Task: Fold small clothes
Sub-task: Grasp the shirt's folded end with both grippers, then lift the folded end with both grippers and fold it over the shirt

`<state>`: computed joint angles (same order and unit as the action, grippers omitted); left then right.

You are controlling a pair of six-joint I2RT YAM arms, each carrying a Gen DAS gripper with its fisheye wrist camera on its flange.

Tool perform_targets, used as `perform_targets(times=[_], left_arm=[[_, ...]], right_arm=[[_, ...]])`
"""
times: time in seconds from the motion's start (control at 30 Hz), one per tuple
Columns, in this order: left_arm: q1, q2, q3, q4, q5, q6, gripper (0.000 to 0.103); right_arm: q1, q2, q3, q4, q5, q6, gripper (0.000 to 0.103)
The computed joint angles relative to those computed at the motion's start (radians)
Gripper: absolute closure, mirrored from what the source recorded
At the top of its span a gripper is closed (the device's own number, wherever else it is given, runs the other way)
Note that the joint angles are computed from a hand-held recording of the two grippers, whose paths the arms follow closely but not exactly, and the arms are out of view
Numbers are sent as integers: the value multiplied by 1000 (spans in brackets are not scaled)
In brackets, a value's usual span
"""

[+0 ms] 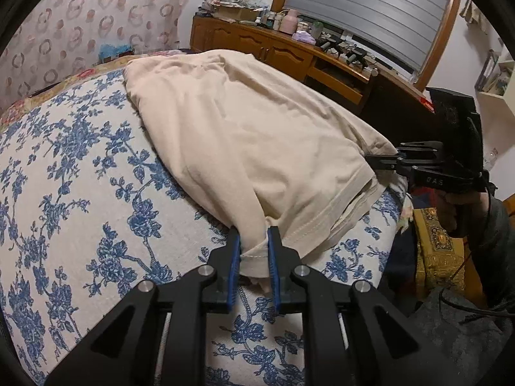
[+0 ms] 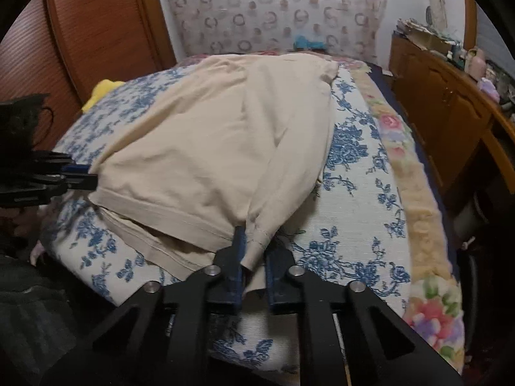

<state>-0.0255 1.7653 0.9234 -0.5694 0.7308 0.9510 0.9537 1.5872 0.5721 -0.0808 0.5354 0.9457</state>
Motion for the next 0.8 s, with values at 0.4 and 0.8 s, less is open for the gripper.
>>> perform_targets(times=[0.4,0.8], left_arm=[[-25,19,206,85,99,-227,98],[-110,261,621,126,48,-492,98]], right_arm=[[-133,-183,25,103,88,-274,99],[-466,-73,190,243,-121,-573,99]])
